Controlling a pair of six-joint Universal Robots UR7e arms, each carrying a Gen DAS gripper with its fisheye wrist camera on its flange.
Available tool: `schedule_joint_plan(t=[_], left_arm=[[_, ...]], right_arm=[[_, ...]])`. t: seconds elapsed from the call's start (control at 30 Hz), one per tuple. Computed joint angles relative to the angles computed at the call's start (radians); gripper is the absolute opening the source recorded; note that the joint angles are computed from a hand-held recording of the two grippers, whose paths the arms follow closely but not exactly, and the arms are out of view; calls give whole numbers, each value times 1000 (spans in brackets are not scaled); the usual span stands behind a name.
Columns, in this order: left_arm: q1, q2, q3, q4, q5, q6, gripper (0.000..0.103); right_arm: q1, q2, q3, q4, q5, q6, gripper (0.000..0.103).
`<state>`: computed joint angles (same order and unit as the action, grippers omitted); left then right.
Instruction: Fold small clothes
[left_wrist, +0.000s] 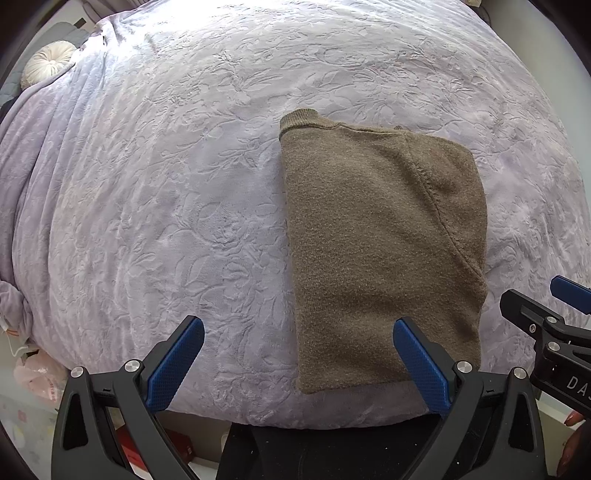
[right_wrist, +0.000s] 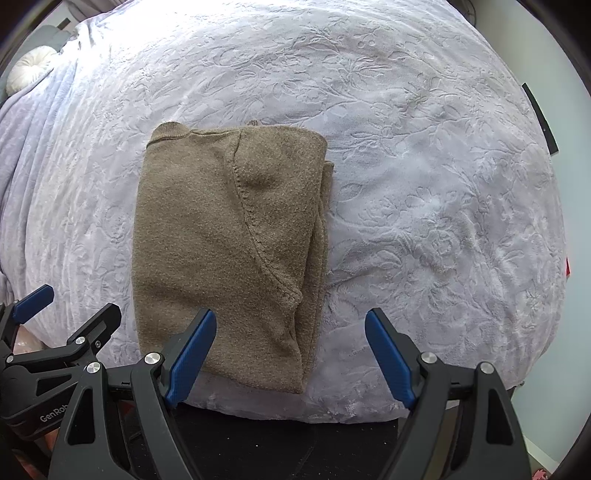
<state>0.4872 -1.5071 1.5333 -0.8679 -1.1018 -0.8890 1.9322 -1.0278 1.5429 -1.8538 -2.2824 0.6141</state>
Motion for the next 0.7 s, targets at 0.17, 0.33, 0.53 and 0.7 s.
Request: schedule_joint_plan(t=[0.17,0.33,0.53,0.7], left_arm=[[1,0,-1,0,-1,2,103],[1,1,-2,0,0,3,103],[1,2,-2,1,-1,0,103],[3,-1,-1,2,1,0,103]], right_arm=[[0,3,-6,14,-6,10,85],[0,3,-5,12,-4,9,85],[-2,2,-6,15,-2,10,85],[-3,1,-6,17,-1,9,85]])
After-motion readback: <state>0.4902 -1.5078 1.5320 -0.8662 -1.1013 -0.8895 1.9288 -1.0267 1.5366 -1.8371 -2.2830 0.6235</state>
